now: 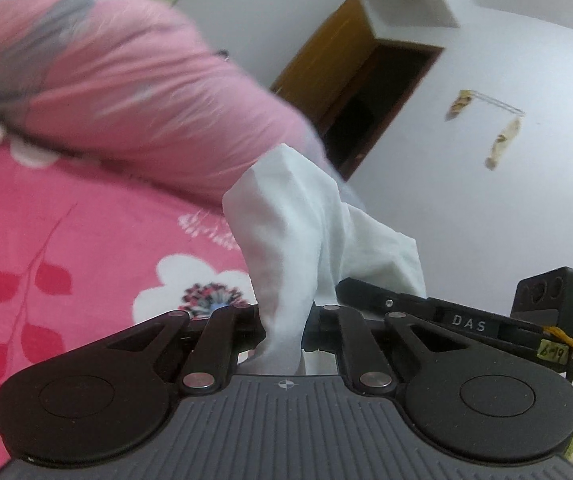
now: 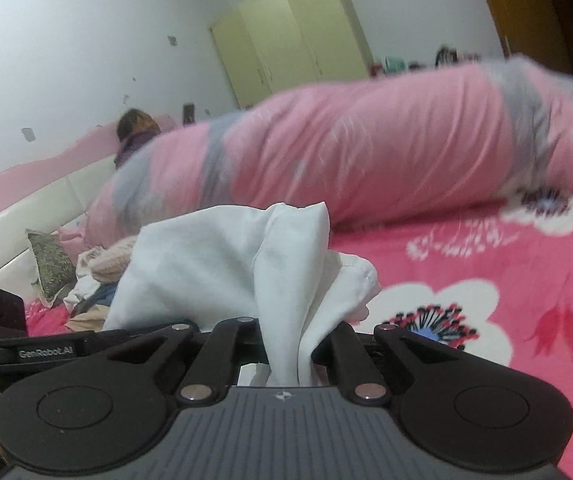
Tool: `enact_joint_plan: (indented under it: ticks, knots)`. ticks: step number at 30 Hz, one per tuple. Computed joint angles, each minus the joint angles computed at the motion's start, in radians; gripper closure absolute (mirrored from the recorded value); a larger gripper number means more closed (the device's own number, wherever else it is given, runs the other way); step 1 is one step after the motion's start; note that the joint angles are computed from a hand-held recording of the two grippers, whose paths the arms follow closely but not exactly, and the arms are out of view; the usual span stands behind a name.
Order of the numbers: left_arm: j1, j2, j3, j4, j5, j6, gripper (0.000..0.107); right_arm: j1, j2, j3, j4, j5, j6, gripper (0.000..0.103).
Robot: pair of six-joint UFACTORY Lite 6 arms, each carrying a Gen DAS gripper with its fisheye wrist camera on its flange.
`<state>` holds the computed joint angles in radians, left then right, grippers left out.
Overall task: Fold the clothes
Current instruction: 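Lift the folded white shirt with both grippers and carry it toward the clothes stack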
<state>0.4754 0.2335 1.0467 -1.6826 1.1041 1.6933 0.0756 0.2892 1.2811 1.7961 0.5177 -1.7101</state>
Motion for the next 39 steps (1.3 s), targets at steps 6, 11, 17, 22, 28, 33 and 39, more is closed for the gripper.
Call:
enact_joint_plan:
  ticks: [6, 11, 17, 22, 28, 33, 39]
  knots:
    - [0.044, -0.302, -0.188, 0.000, 0.049, 0.001, 0.098, 0.041, -0.326, -0.218, 0.011, -0.059, -0.012, 0.097]
    - [0.120, -0.500, -0.273, 0.040, 0.147, -0.067, 0.098, 0.080, -0.566, -0.313, -0.132, -0.136, 0.113, 0.097]
    - [0.180, -0.704, -0.335, 0.063, 0.233, -0.156, 0.098, 0.108, -0.823, -0.388, -0.421, -0.195, 0.359, 0.097]
    - [0.120, -0.819, -0.309, 0.058, 0.214, -0.242, 0.098, 0.026, -0.983, -0.382, -0.660, -0.130, 0.544, 0.097]
    - [-0.227, -0.824, -0.154, 0.016, -0.044, -0.323, 0.098, -0.301, -1.020, -0.214, -0.671, 0.116, 0.520, 0.097]
    - [-0.614, -0.681, 0.024, -0.051, -0.363, -0.260, 0.098, -0.703, -0.918, -0.016, -0.527, 0.390, 0.374, 0.097]
    - [-0.882, -0.413, 0.229, -0.167, -0.540, -0.155, 0.098, -0.997, -0.684, 0.169, -0.390, 0.590, 0.253, 0.097]
